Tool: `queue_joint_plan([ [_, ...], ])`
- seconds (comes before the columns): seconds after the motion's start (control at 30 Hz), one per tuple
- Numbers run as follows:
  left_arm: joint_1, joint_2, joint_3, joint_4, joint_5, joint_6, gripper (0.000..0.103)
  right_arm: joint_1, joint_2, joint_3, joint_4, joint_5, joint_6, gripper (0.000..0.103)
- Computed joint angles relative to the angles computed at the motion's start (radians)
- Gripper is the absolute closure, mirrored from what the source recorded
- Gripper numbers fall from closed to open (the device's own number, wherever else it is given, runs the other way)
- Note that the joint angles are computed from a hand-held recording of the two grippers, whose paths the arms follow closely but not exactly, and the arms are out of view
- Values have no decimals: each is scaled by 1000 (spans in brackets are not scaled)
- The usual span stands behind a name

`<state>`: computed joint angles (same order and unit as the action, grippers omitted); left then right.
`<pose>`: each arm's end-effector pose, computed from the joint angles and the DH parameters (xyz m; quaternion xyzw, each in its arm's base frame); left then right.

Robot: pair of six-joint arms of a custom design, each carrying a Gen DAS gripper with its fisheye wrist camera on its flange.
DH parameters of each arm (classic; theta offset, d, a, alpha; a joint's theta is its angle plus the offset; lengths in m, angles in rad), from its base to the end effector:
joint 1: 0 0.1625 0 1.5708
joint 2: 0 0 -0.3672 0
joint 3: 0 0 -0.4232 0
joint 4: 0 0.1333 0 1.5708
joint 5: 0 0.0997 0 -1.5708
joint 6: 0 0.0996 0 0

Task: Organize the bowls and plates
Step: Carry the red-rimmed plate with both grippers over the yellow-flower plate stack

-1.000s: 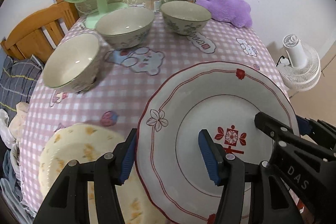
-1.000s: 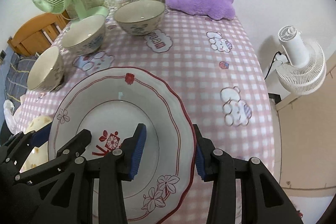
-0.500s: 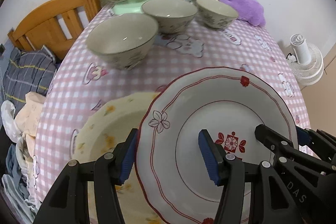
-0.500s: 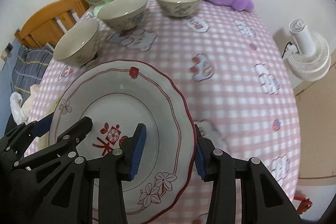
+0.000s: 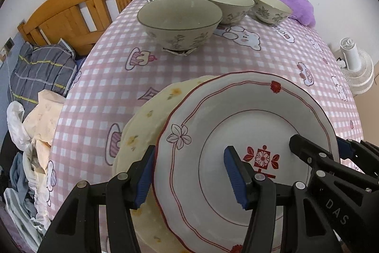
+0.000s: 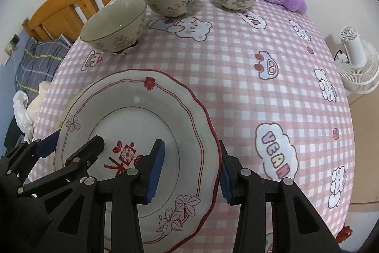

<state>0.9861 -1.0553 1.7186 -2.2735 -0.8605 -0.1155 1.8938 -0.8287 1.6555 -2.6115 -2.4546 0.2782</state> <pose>-0.1753 -0.6240 0.1499 0.2112 0.9133 -0.1366 0.3202 0.2583 -0.5944 0.0812 -0.0255 -0.8996 0.2181 0.3776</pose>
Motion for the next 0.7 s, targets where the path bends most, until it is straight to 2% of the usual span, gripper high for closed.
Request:
queue_joint_plan([
  [0.23, 0, -1, 5, 16, 4, 5, 45, -2, 13, -11, 40, -5, 37, 58],
  [0.37, 0, -3, 7, 13, 8, 9, 45, -3, 12, -8, 30, -4, 30, 58],
  [0.5, 2, -3, 3, 15, 6, 8, 45, -8, -5, -6, 68, 22, 41, 58],
  [0.63, 2, -4, 5, 13, 10, 10, 45, 5, -26, 9, 86, -25, 63, 58],
  [0.67, 1, -4, 6, 12, 9, 8, 45, 7, -32, 14, 84, -27, 62, 59],
  [0.7, 1, -4, 5, 13, 11, 9, 45, 8, -36, 19, 68, -25, 49, 67],
])
